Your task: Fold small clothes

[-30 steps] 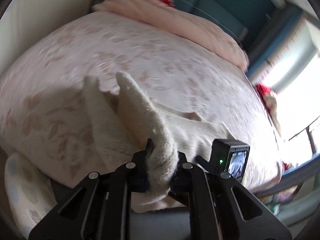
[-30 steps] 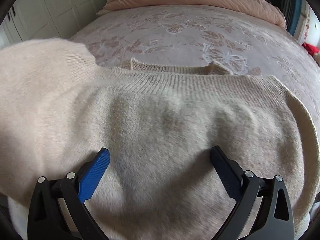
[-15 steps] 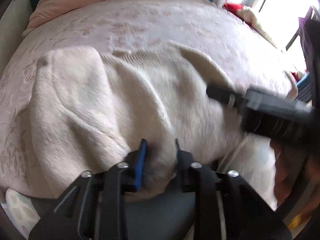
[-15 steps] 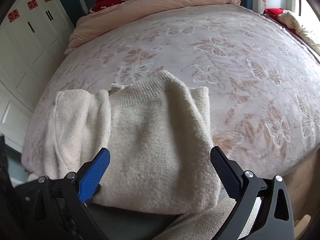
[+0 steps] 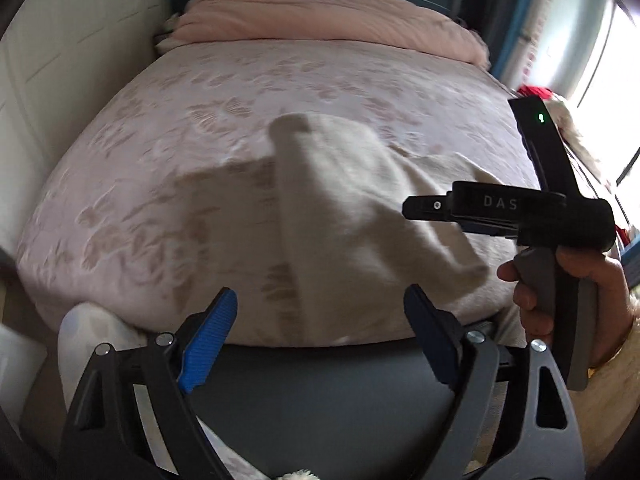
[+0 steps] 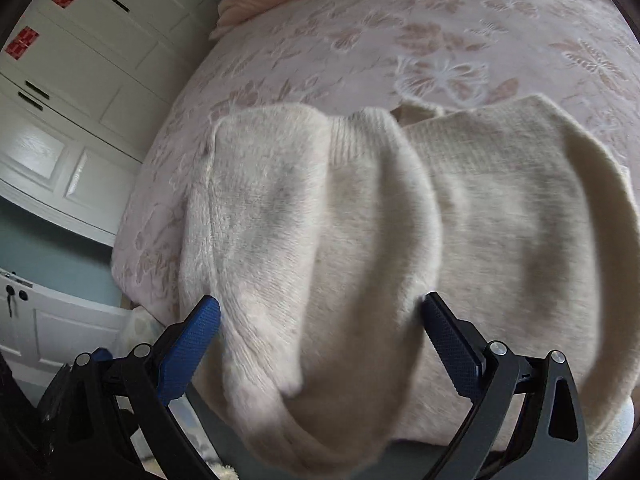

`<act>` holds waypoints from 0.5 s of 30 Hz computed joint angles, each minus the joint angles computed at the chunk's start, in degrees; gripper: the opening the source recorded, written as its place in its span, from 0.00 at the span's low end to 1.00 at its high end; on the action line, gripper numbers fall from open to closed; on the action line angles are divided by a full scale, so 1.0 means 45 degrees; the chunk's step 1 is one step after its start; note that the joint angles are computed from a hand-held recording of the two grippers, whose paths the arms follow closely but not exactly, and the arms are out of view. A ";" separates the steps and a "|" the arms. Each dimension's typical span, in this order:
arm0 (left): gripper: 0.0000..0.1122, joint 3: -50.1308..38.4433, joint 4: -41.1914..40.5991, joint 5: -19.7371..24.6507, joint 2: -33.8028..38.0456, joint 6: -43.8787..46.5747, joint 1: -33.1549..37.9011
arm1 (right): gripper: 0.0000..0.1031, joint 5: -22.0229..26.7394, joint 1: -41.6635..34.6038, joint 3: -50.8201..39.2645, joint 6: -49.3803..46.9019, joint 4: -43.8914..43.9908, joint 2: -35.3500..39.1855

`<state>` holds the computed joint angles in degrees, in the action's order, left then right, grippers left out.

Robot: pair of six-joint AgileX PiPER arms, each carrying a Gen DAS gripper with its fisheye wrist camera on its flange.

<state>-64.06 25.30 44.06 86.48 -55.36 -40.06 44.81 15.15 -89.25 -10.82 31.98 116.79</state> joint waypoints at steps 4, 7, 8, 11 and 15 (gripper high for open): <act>0.74 0.0995 0.0015 -0.0042 -0.0778 -0.0475 0.0401 | 0.74 0.0521 0.0641 -0.1184 0.0524 -0.0156 0.0673; 0.74 0.1169 -0.0354 -0.0291 -0.0852 -0.0163 0.0793 | 0.18 0.0806 0.1156 -0.1979 0.0907 -0.0623 0.0974; 0.74 0.1251 -0.0313 -0.0276 -0.0957 -0.0202 0.0783 | 0.17 0.0742 0.1179 -0.1923 0.0722 -0.0410 0.0889; 0.74 0.1276 -0.0120 -0.0268 -0.1104 -0.0171 0.0818 | 0.14 -0.0030 0.1083 -0.0863 -0.0126 -0.0062 -0.0533; 0.75 0.0951 0.0315 -0.0136 -0.0988 -0.0272 0.0468 | 0.14 -0.0938 0.0042 0.1041 -0.0952 -0.0401 -0.3548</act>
<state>-59.79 26.72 43.44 82.03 -56.58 -37.96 40.59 15.34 -84.57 -15.10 30.18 100.82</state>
